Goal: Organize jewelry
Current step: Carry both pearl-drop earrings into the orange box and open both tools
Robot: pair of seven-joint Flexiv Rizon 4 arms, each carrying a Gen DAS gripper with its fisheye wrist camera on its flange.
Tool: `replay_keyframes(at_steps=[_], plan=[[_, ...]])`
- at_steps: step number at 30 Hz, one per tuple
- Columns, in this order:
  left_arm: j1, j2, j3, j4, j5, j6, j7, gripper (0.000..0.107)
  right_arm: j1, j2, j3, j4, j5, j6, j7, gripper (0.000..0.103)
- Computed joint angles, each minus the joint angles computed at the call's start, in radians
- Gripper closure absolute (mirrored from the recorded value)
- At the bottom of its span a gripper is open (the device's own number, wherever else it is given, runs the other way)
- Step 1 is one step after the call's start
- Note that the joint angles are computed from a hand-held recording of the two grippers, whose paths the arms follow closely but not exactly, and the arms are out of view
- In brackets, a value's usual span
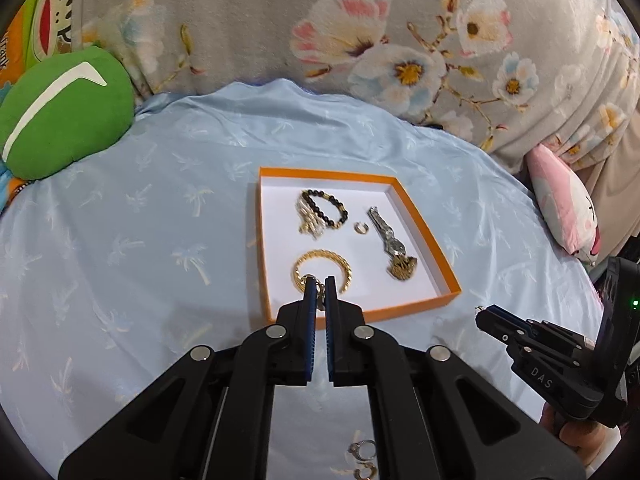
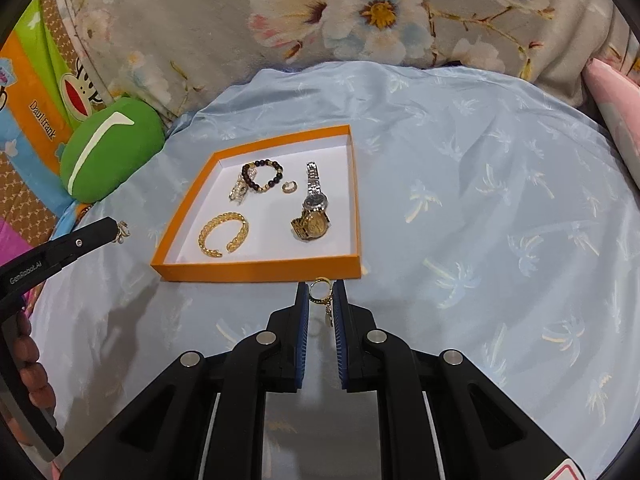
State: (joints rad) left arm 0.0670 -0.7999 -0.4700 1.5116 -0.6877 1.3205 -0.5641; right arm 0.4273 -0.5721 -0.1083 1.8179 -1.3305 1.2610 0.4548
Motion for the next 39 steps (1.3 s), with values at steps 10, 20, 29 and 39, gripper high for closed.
replay_keyframes(at_steps=[10, 20, 29, 39], plan=[[-0.087, -0.1, 0.075, -0.2, 0.065, -0.068, -0.075, 0.104, 0.001, -0.096, -0.025, -0.15, 0.127, 0.023, -0.166, 0.092], [-0.203, -0.292, 0.192, -0.549, 0.171, -0.221, -0.247, 0.104, 0.01, -0.226, -0.047, -0.316, 0.379, 0.037, -0.405, 0.092], [-0.257, -0.466, 0.272, -0.849, 0.261, -0.387, -0.395, 0.104, 0.005, -0.333, -0.021, -0.453, 0.573, -0.005, -0.594, 0.092], [-0.254, -0.504, 0.26, -0.905, 0.279, -0.408, -0.426, 0.102, 0.073, -0.349, -0.113, -0.449, 0.684, 0.025, -0.643, 0.091]])
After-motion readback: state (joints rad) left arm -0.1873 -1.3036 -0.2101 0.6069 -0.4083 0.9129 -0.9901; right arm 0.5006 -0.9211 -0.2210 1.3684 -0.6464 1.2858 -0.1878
